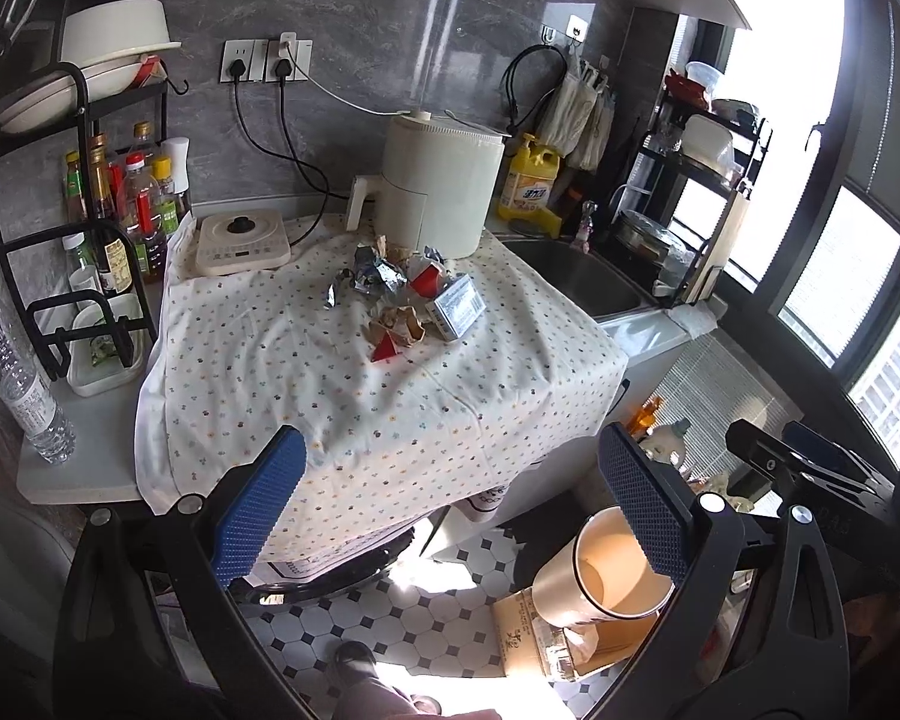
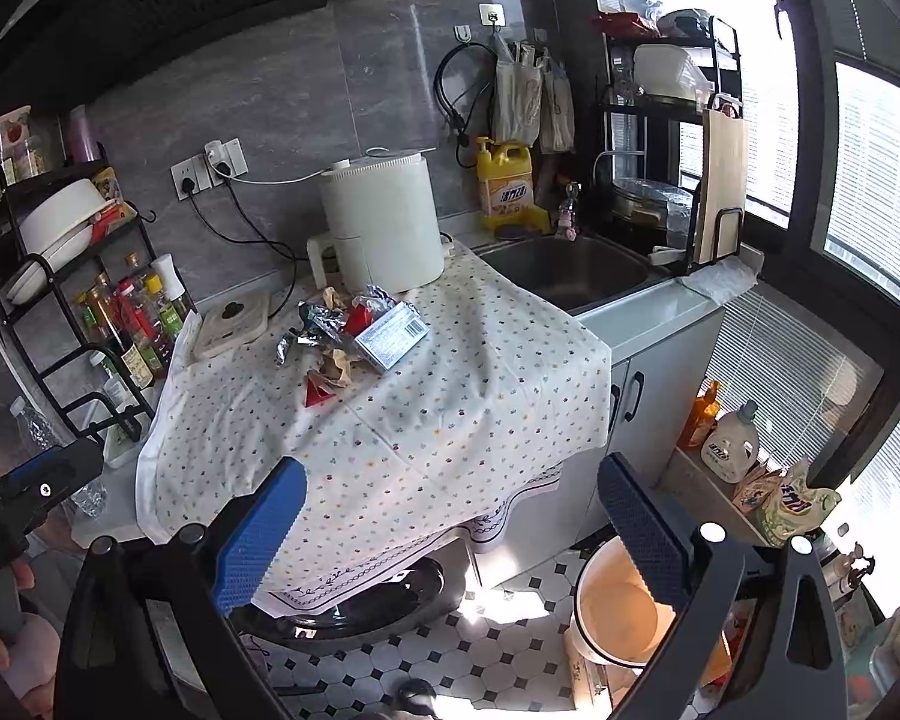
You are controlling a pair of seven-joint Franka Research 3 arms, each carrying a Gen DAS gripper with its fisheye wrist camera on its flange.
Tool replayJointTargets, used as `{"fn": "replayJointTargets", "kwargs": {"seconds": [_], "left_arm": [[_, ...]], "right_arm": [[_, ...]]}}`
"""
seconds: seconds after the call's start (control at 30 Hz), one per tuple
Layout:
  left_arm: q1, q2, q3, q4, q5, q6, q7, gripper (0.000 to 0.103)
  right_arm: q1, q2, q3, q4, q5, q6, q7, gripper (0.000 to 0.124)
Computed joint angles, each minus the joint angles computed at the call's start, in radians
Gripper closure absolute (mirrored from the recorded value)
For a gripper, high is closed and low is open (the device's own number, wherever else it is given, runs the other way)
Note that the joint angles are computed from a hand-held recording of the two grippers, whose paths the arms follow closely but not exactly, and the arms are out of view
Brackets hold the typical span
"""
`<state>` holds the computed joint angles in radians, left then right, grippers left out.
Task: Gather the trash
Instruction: 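Reach the left gripper toward the red paper cone on the cloth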
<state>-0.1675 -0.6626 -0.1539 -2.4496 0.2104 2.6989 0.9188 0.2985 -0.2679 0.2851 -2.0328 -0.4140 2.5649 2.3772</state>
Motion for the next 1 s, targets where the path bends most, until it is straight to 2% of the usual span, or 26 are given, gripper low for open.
{"fn": "replayJointTargets", "kwargs": {"seconds": [0.3, 0.53, 0.63, 0.67, 0.77, 0.9, 1.0], "left_arm": [[0.005, 0.162, 0.047, 0.080, -0.028, 0.070, 0.062, 0.006], [-0.032, 0.349, 0.129, 0.181, -0.169, 0.149, 0.215, 0.006], [-0.039, 0.432, 0.153, 0.238, -0.264, 0.155, 0.306, 0.006], [-0.043, 0.459, 0.162, 0.257, -0.304, 0.155, 0.345, 0.008], [-0.037, 0.539, 0.163, 0.320, -0.403, 0.130, 0.434, 0.021], [0.005, 0.646, 0.141, 0.413, -0.506, 0.084, 0.523, 0.029], [0.047, 0.723, 0.110, 0.480, -0.535, 0.056, 0.563, 0.035]], "right_arm": [[0.026, 0.148, -0.044, 0.128, -0.009, -0.016, -0.022, 0.029], [0.083, 0.302, -0.121, 0.295, -0.015, -0.040, -0.072, 0.029], [0.107, 0.370, -0.154, 0.374, 0.012, -0.061, -0.099, 0.029], [0.114, 0.387, -0.165, 0.390, 0.025, -0.056, -0.107, 0.029], [0.129, 0.447, -0.189, 0.453, 0.078, -0.053, -0.152, 0.029], [0.147, 0.531, -0.211, 0.543, 0.157, -0.067, -0.230, 0.029], [0.162, 0.589, -0.229, 0.611, 0.195, -0.091, -0.269, 0.032]]}}
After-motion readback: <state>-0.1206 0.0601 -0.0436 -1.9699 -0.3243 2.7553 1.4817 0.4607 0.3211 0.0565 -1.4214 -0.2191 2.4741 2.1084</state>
